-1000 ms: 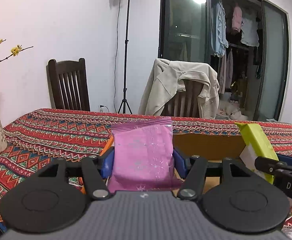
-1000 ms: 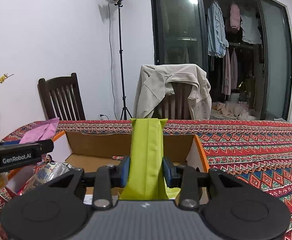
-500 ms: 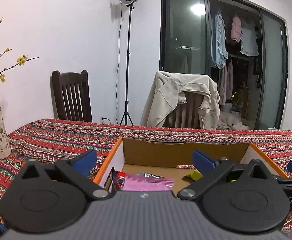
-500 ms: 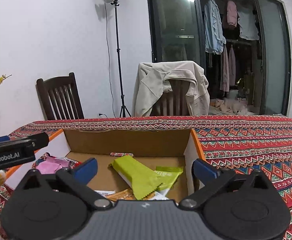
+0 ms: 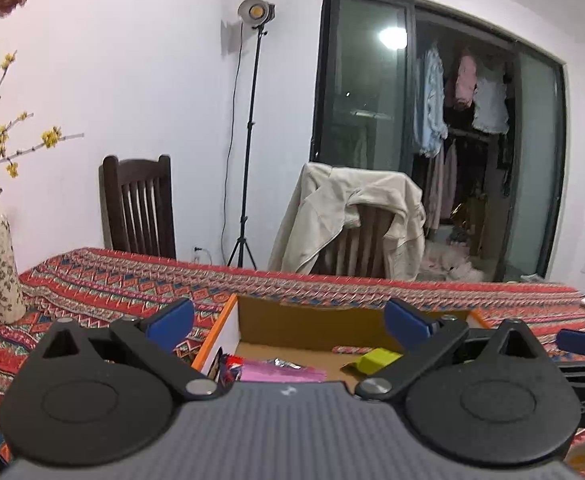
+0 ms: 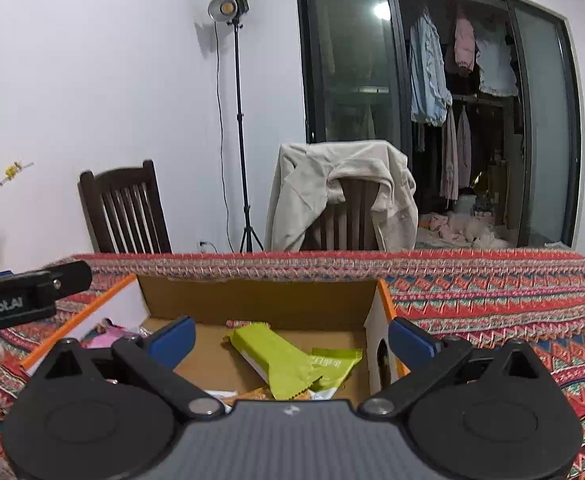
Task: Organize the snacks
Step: 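Withdraw both grippers from the box back toward the snack pile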
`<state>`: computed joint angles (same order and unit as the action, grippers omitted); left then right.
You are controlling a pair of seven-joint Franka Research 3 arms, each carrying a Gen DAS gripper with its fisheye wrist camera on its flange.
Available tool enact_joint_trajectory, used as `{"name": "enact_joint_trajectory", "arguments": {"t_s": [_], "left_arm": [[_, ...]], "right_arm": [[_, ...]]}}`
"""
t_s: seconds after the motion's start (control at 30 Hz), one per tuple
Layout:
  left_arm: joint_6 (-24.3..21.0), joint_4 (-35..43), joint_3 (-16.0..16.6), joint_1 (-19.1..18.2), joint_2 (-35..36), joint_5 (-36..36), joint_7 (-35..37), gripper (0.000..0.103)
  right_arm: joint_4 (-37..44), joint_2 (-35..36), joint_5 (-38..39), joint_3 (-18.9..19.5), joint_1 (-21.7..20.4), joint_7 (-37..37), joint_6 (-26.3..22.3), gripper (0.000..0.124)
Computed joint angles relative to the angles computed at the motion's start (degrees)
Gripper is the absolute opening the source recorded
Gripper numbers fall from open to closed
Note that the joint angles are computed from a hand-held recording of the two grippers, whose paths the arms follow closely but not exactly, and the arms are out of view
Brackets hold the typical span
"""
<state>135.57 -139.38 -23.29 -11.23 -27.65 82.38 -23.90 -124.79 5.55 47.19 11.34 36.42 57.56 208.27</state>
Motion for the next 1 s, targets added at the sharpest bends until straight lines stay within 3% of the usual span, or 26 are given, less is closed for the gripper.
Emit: {"name": "enact_joint_trajectory", "arguments": {"t_s": [0.23,0.4,0.87,1.0], "left_arm": [[0.76,-1.26,-0.92,-1.47,-4.86,-0.97,1.15,0.103],[0.89,-3.02,-2.47,-2.08,-8.34,-3.64,3.51,0.103],[-0.12,-11.99,-5.36,-5.90,-15.50,-16.27,9.05,0.103],[-0.01,-15.41,-5.55,-7.32,-18.14,-19.79,10.12,0.103]], "right_arm": [[-6.33,-5.79,-6.76,1.02,-1.40,6.56,1.43,0.103],[-10.96,-9.99,-7.75,1.92,-2.47,7.05,1.16,0.103],[-25.28,-19.46,-4.97,6.61,-5.05,5.04,-1.42,0.103],[-27.95,-21.59,-2.62,9.46,-7.50,3.37,-3.70,0.103]]}}
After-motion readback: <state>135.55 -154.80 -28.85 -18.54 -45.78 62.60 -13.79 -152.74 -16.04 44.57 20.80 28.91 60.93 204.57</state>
